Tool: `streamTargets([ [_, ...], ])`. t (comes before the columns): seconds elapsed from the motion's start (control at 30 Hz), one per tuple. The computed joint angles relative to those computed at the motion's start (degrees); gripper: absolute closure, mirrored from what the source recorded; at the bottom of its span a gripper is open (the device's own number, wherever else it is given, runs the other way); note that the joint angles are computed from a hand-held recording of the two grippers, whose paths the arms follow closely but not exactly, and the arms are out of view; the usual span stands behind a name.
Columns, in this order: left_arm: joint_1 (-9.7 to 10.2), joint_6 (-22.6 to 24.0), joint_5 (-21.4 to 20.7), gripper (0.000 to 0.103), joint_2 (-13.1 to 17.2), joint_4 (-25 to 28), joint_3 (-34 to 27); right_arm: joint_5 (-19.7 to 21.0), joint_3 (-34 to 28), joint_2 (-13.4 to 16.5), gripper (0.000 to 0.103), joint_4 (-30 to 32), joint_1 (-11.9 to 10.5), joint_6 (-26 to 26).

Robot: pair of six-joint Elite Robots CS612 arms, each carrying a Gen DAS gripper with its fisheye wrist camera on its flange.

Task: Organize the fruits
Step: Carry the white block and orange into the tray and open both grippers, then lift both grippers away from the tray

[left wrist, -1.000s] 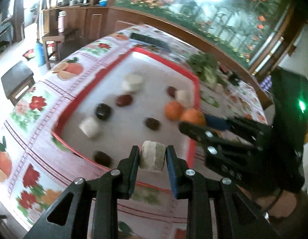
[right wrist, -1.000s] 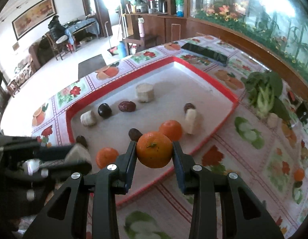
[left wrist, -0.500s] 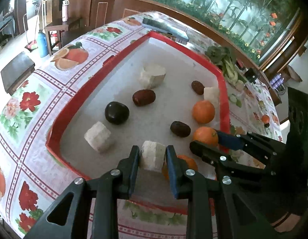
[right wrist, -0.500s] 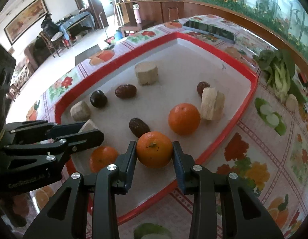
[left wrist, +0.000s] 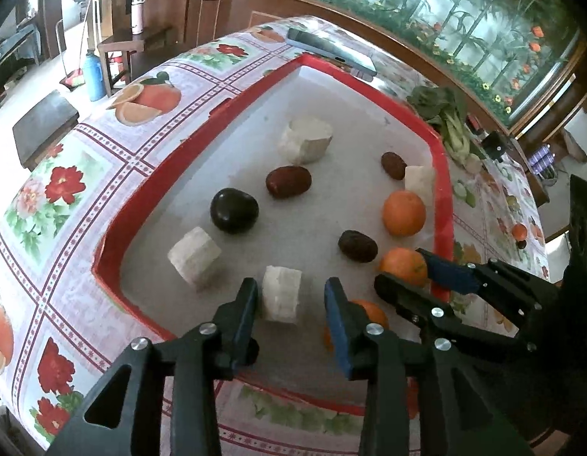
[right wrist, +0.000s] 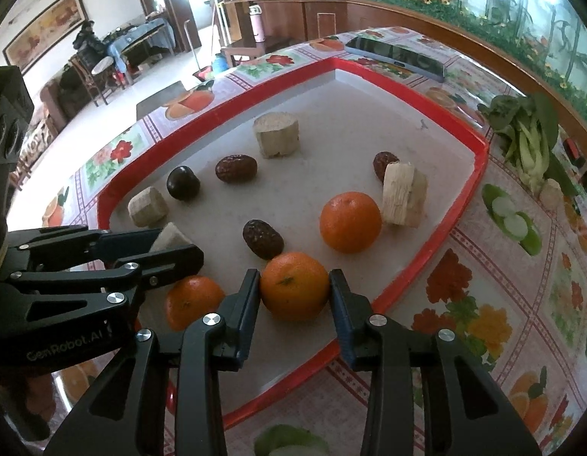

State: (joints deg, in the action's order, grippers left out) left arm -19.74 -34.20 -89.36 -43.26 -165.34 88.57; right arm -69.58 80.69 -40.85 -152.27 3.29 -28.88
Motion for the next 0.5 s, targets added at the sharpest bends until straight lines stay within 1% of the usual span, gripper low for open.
streamTargets([
  [0.07, -0.19, -0.3, 1.2, 0.057, -0.4, 0.0, 0.4, 0.0, 0.4, -0.2, 0.065, -0.6, 0.0, 0.1],
  [0.13, -0.39, -0.7, 2.6, 0.048, -0.7, -0.1, 0.8, 0.0, 0.7, -0.4, 0.063, -1.2, -0.1, 0.2],
  [0.17, -0.5, -1.2, 3.3, 0.045, -0.9, -0.3, 1.1, -0.1, 0.9, -0.6, 0.06, -1.6, -0.2, 0.4],
  [0.23, -0.62, -2.1, 4.2, 0.036, -1.4, -1.2, 1.9, 0.4, 1.4, -1.0, 0.057, -2.3, -0.4, 0.8],
  [0.33, -0.88, -3.3, 5.6, 0.028, -2.3, -3.4, 3.5, 1.4, 2.9, -1.9, 0.051, -3.9, -0.9, 1.4],
  [0.37, -1.03, -3.7, 6.1, 0.028, -2.7, -4.3, 4.1, 1.8, 3.5, -2.3, 0.047, -4.7, -1.0, 1.5],
  [0.43, -1.3, -4.5, 6.9, 0.022, -3.4, -5.2, 5.1, 1.9, 5.3, -3.3, 0.044, -6.9, -1.1, 1.4],
  [0.5, -1.66, -5.1, 7.8, 0.021, -4.1, -6.6, 6.2, 2.1, 7.2, -4.4, 0.031, -9.4, -1.3, 1.2],
])
